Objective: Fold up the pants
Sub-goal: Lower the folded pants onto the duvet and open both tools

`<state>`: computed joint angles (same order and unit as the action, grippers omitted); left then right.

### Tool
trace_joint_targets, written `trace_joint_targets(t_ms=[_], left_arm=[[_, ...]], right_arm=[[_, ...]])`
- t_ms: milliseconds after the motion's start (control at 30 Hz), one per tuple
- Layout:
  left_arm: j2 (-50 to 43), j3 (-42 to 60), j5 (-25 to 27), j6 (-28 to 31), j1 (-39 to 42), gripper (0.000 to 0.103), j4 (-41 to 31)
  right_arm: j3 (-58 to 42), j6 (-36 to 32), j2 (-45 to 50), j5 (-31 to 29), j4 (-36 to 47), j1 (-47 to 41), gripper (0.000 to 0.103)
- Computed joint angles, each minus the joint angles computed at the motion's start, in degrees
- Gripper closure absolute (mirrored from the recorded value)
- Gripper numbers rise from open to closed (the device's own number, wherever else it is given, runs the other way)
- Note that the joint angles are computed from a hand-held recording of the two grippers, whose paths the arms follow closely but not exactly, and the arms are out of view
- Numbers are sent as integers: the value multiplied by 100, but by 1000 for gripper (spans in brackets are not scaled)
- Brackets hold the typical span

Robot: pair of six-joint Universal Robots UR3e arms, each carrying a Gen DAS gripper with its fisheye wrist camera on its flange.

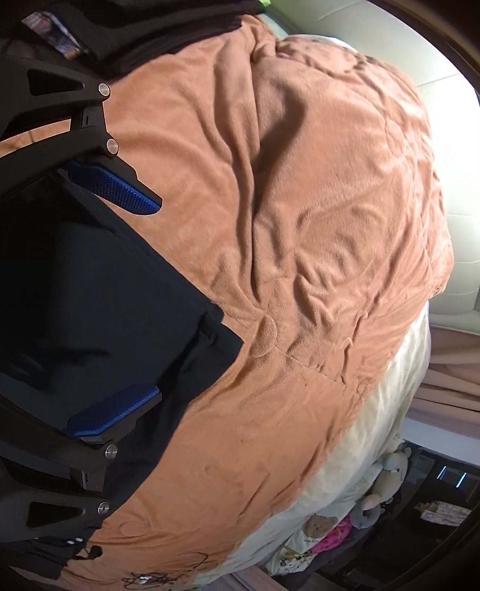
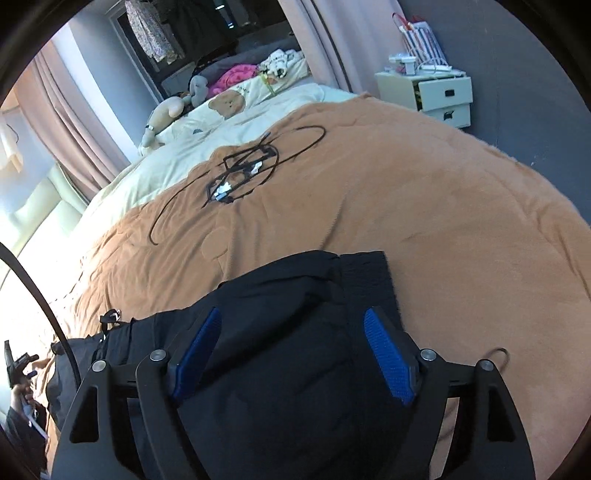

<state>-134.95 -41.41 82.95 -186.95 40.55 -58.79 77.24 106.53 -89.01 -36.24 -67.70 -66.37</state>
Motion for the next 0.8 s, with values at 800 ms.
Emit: trace_joint_targets(t_ms=[800], left_arm=[[4459,-5574,-1109,772,978,21,1081]], right_arm=[[-1562,-3189,114,-1545,4080,-2243,24]])
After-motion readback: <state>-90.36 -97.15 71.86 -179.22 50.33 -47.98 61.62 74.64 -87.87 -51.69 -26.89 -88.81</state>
